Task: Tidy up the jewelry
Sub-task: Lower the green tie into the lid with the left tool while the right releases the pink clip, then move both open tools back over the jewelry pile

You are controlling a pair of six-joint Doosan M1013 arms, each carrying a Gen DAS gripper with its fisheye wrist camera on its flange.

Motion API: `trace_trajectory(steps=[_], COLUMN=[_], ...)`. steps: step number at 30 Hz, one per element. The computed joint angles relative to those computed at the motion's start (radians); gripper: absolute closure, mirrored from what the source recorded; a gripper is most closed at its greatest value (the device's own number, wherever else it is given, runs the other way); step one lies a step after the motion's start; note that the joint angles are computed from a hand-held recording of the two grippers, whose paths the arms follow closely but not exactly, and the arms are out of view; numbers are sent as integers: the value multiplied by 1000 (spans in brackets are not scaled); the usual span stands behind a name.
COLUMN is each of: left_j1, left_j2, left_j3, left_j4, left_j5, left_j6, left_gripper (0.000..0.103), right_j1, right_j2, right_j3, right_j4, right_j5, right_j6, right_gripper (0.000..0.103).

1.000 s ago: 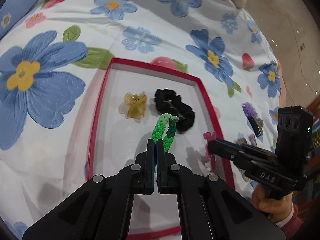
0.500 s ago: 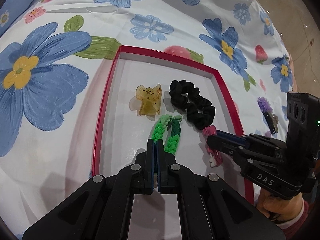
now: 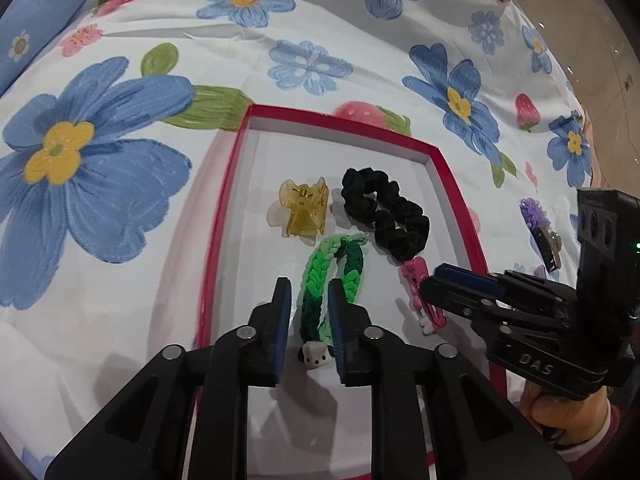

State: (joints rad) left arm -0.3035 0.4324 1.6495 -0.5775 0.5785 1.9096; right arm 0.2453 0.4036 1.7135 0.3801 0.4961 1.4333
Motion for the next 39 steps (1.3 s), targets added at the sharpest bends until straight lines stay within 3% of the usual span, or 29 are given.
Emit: trace_trajectory(steps=[5, 7, 13, 15, 17, 27, 32, 39], left_j1=[-6, -12, -38, -48, -56, -115, -147, -181], left_j2=[-34, -52, -91, -103, -115, -131, -129, -121], left_j3=[28, 45, 77, 87, 98, 108, 101, 86], left_j4=[-23, -36, -55, -59, -82, -110, -94, -50], left_j5=[-22, -36, -53, -59, -63, -32, -18, -4], left_j6=[16, 20, 44, 48, 68, 124, 137, 139], left_gripper=[77, 68, 68, 63, 59, 59, 59, 59], right_j1=[-14, -20, -46, -57, -67, -134, -163, -198], right_j2=[-56, -82, -166, -195, -226, -369, -408, -428], right_j3=[59, 87, 183, 215, 251, 406, 453, 491], right_j4=[149, 196, 301, 320, 305, 56, -52, -58], right_j5=[-62, -85, -144, -159, -179, -256, -267, -278], right_j6=[-105, -132, -181, -190, -165, 151, 285, 316], right_gripper=[71, 69, 63, 62, 61, 58, 58, 58])
